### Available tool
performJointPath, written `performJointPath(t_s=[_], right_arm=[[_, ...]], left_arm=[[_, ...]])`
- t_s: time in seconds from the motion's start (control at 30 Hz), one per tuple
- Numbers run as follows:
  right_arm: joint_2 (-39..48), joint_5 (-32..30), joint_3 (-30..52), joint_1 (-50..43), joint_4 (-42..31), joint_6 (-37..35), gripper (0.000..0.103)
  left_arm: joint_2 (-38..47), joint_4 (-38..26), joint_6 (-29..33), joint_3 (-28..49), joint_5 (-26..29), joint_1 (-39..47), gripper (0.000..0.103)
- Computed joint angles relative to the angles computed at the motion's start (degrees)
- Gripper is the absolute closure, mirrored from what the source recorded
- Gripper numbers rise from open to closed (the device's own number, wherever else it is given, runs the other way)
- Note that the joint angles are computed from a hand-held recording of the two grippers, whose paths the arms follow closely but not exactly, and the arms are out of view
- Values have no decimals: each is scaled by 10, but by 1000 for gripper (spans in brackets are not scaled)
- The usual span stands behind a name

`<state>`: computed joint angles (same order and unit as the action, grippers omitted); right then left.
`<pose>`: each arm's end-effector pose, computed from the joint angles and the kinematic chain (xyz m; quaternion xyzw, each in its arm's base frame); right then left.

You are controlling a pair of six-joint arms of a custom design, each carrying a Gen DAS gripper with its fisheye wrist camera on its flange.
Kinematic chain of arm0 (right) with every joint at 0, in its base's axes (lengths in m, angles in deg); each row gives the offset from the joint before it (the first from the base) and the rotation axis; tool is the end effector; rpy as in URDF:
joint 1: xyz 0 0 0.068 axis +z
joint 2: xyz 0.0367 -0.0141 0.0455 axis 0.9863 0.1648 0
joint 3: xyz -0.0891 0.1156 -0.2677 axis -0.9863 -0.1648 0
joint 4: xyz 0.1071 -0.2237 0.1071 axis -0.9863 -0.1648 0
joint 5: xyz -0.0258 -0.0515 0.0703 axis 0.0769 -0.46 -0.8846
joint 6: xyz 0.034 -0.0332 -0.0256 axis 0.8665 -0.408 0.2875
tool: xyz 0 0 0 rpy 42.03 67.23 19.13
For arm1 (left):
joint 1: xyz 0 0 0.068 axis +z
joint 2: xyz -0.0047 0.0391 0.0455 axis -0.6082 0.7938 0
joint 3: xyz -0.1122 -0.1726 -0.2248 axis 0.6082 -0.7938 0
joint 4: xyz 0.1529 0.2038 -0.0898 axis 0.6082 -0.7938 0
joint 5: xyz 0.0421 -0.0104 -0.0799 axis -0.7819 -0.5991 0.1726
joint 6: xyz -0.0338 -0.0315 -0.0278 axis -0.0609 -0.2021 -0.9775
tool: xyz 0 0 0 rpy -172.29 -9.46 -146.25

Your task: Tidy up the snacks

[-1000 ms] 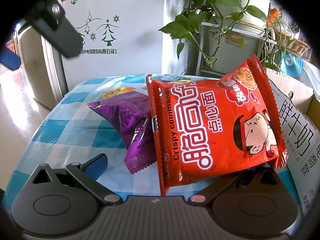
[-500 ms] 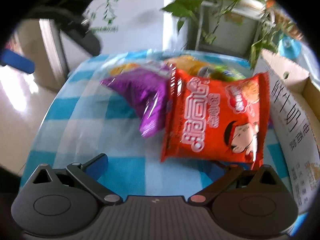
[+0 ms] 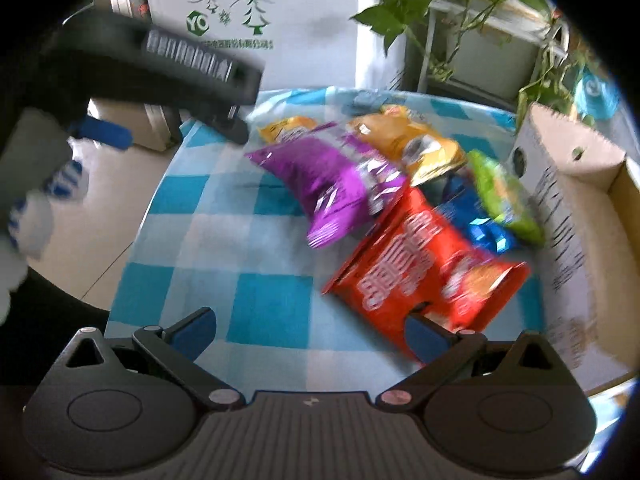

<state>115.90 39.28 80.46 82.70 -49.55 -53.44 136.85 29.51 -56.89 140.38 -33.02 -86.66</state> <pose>0.1501 0.0134 0.2039 -0.1749 0.9378 0.0733 0.2909 0.2077 -0.2168 0.2381 -0.0782 0.9526 -0.0143 0.2936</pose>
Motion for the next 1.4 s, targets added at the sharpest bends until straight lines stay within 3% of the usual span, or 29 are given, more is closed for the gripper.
performJointPath(t_s=[0.17,0.27,0.63,0.87,1.4], right_arm=[[51,-19,80,-56,-49,-42,0],[90,5,112,-74,-39,-59,0],[130,12,130,-118,12,4,0],[135,62,129,-102,26,16,0],[162,92,133,-80,27,50,0]], left_arm=[[18,-22,-7,16,-18,-10,1],[35,-46,-13,34,-29,-17,1],[68,-91,-28,72,-62,-38,1],[77,-82,-23,79,-53,-47,1],[95,-85,-28,86,-47,-51,1]])
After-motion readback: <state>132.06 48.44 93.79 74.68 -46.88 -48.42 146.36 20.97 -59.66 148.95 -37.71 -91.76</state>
